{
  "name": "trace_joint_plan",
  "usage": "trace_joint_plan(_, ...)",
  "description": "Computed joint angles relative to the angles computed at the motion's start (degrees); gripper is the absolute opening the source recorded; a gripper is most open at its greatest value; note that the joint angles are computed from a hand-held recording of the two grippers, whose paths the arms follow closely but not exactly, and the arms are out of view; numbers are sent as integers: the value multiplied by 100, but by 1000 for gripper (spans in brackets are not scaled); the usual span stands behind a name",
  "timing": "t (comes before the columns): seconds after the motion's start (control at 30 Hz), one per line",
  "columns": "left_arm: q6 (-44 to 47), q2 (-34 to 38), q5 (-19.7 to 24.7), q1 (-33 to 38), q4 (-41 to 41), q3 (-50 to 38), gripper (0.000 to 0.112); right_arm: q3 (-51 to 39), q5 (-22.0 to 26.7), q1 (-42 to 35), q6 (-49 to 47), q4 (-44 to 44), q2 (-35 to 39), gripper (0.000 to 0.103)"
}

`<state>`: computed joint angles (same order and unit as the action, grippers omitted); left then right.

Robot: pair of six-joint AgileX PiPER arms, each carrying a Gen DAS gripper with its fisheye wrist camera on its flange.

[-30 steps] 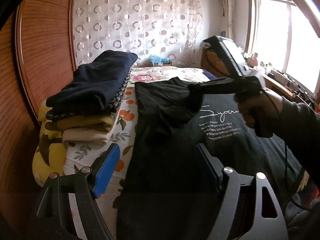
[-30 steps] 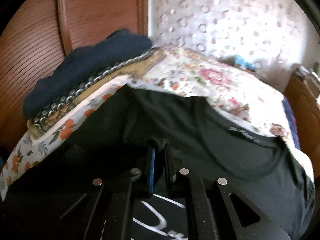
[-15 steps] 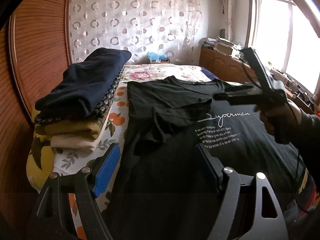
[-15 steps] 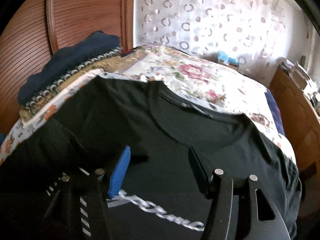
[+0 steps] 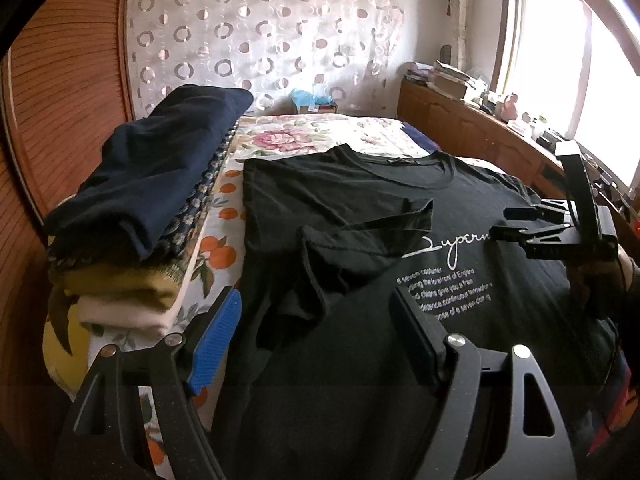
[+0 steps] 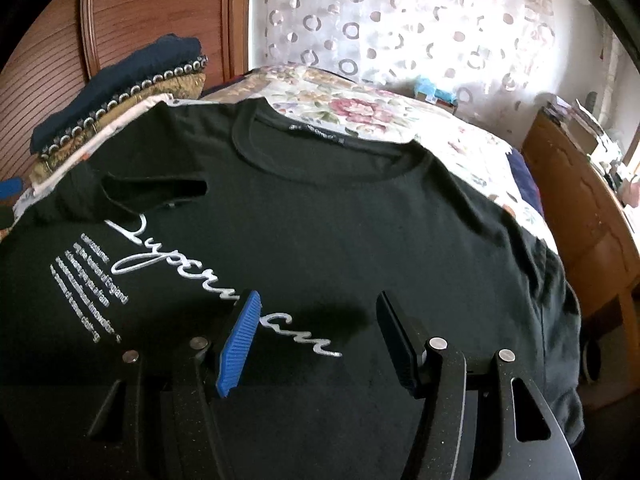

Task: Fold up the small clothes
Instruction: 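Fold the gripped side over toward the shirt's center with the right gripper, then release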

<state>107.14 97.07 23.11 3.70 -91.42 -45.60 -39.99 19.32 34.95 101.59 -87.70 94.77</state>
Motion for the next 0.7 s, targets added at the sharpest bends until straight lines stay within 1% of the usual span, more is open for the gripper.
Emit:
trace_joint_plan(0.03, -162, 48, 56, -14, 176, -100, 68, 8, -83, -60, 9, -15, -18, 62)
trace_joint_plan(0.1, -498, 160, 105, -58, 513, -302, 67, -47, -180, -117, -82, 82, 2, 62)
trace_joint_plan(0.17, -919, 320, 59, -135, 903, -550, 61, -7, -298, -182, -104, 121, -65, 63)
trace_joint_plan(0.27, -1687, 616, -149, -312, 1551, -971, 58, 25, -471, -322, 18, -7, -91, 65)
trace_joint_plan(0.3, -1921, 706, -169, -350, 1742, -1096, 58, 37, -442, -312, 12, 6, -99, 65)
trace_joint_plan(0.43, -3076, 1123, -19, -433, 2661, -1693, 53, -75, -389, -328, -69, 70, 13, 67)
trace_joint_plan(0.53, -3638, 1310, 6, -490, 3113, -1954, 53, -188, -418, -351, -146, 157, 106, 68)
trace_joint_plan(0.57, -3815, 1347, 2, -501, 3274, -2013, 53, -275, -441, -383, -278, 269, 162, 68)
trace_joint_plan(0.63, -4043, 1401, 35, -522, 3471, -2078, 53, -271, -417, -361, -239, 246, 166, 68)
trace_joint_plan(0.7, -3828, 1393, 130, -500, 3304, -2039, 52, -276, -431, -384, -304, 288, 158, 68)
